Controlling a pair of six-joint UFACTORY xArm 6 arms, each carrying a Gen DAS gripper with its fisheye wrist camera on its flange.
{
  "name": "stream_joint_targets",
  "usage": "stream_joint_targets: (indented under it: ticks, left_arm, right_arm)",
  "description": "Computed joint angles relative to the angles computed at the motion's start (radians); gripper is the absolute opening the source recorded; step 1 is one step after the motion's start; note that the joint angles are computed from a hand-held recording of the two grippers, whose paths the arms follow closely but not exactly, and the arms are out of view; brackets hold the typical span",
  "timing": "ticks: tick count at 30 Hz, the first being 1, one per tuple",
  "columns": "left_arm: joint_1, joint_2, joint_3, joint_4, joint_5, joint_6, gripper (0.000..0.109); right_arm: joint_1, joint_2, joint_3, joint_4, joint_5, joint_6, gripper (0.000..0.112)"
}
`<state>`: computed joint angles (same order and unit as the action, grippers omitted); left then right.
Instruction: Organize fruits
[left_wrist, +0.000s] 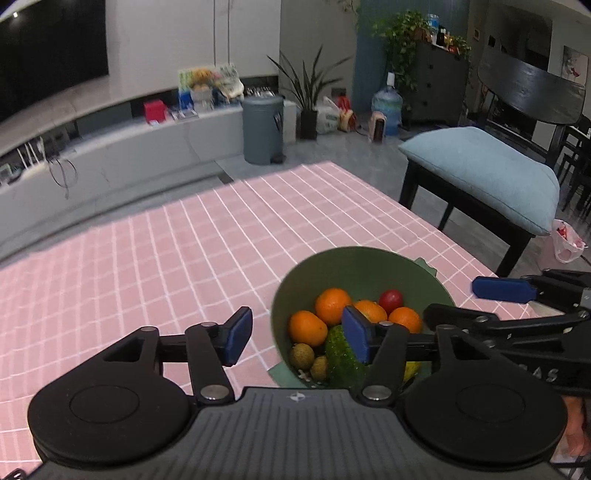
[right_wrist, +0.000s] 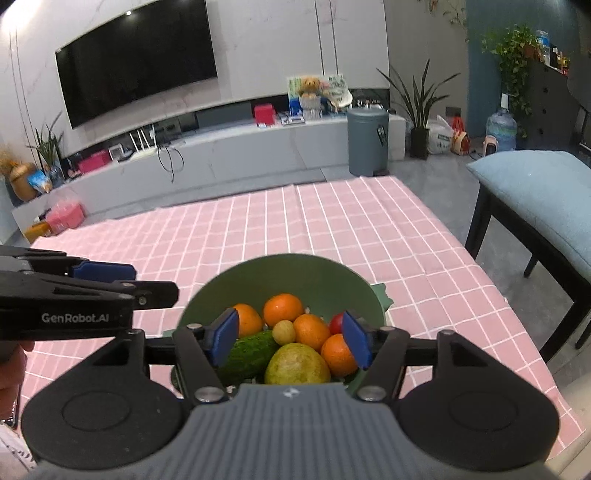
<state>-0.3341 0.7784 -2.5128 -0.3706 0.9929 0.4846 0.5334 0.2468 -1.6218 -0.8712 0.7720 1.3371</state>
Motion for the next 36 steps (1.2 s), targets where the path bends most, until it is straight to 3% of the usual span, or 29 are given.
stream_joint_targets:
  ticks: [5,9,12,20,30,36]
  left_arm:
    - [-0.016,-0.219,0.372,-0.023,-0.220,0.082,0.076]
    - [-0.027,-0.315,0.540,-0.048,-0.338,0.114,0.079]
    - [-0.030,-0.366,0.627,-0.053,-0.392,0.110,0.082]
    - [-0.027,-0.432,0.739,-0.021,-0.413,0.064,0.083]
    - [-0.013,-0.475,0.819,0.131,-0.400,-0.087,0.083]
    - [-0.008,-0.481,0.821,0.166,-0.373,-0.136,0.083]
  right_arm:
    - [0.027,-0.059,0.072,-0.093,-0.008,0.074,0.065]
    - [0.036,-0.097,0.129,-0.137,-0.048,0.113,0.076]
    - [0.040,-0.122,0.172,-0.149,-0.093,0.136,0.078]
    - [0.056,-0.159,0.249,-0.206,-0.155,0.202,0.083]
    - [0.060,-0.183,0.291,-0.220,-0.132,0.308,0.088]
    - [0.048,-0.180,0.295,-0.199,-0.152,0.300,0.089]
